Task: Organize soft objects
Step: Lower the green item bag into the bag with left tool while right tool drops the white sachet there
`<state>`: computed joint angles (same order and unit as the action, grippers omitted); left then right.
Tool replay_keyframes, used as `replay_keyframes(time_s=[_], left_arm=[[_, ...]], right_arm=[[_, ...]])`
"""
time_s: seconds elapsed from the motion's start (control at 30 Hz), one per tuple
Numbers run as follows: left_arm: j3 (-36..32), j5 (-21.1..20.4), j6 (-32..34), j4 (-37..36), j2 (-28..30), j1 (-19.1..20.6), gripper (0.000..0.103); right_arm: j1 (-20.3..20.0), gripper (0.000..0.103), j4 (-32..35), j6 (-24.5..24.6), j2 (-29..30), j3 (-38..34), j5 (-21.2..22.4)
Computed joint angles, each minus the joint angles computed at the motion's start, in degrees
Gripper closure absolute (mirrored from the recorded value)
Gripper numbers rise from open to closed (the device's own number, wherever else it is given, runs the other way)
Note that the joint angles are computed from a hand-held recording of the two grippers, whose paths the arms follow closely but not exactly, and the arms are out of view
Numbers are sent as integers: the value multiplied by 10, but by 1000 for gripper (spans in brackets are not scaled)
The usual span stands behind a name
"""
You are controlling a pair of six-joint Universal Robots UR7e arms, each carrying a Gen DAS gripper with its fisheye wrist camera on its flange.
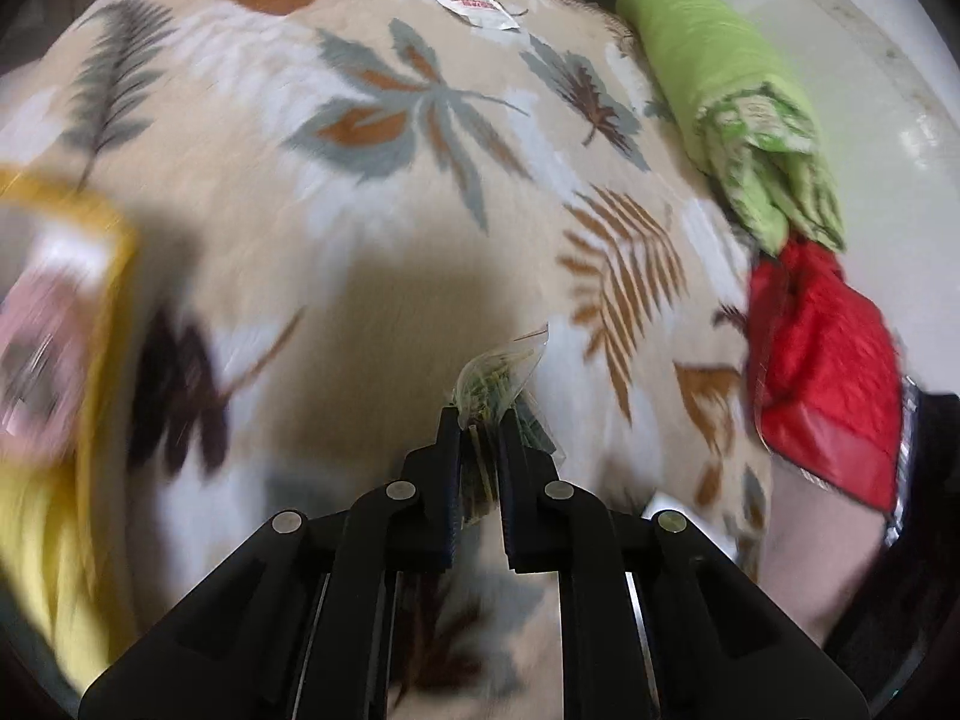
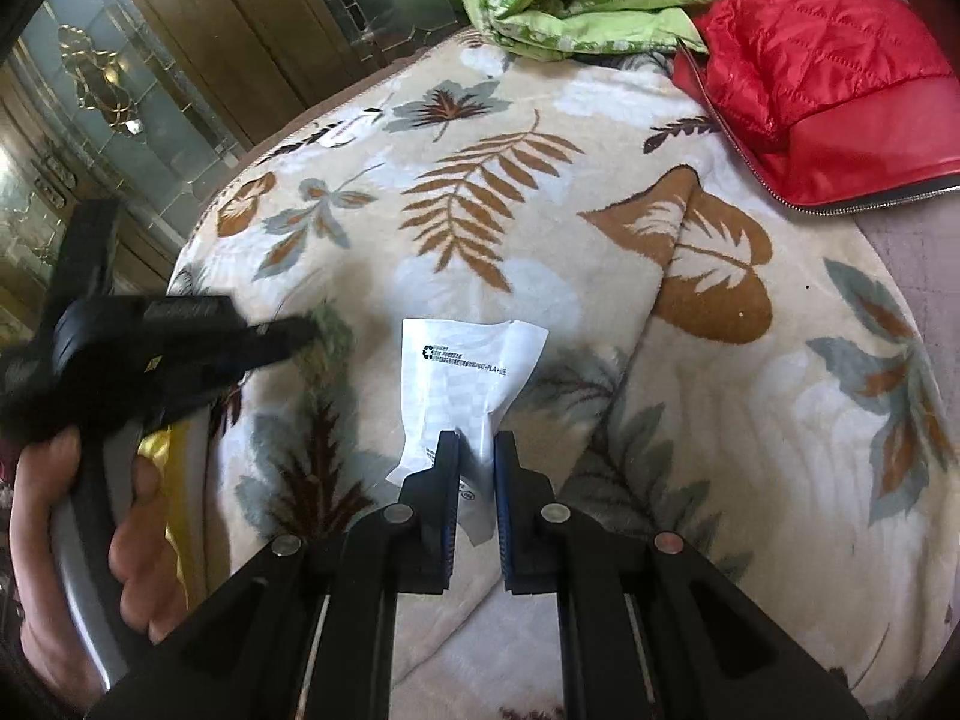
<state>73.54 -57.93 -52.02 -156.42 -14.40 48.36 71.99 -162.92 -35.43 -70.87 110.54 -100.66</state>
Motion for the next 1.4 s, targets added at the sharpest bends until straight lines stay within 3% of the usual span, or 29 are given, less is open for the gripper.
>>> replay_keyframes(time_s=[0.27,0.5,0.77,1.0,1.4], left_arm=[[174,39,-12,-80,-80,-77,93],[307,73,-68,-125,-147,-149,93],[406,122,-125,-132,-211,-209,93],[488,151,-192,-138,-269,-229,93],[558,178,-240,-139,-340,-200,93]], right_arm=[[5,94,-7,-23,-47,58,18],[22,94,-11,-52,-104,118,39],[50,94,5,-68,-152,172,66],[90,94,-4,-77,-145,198,65],[156,94,-26,-70,-87,185,51]])
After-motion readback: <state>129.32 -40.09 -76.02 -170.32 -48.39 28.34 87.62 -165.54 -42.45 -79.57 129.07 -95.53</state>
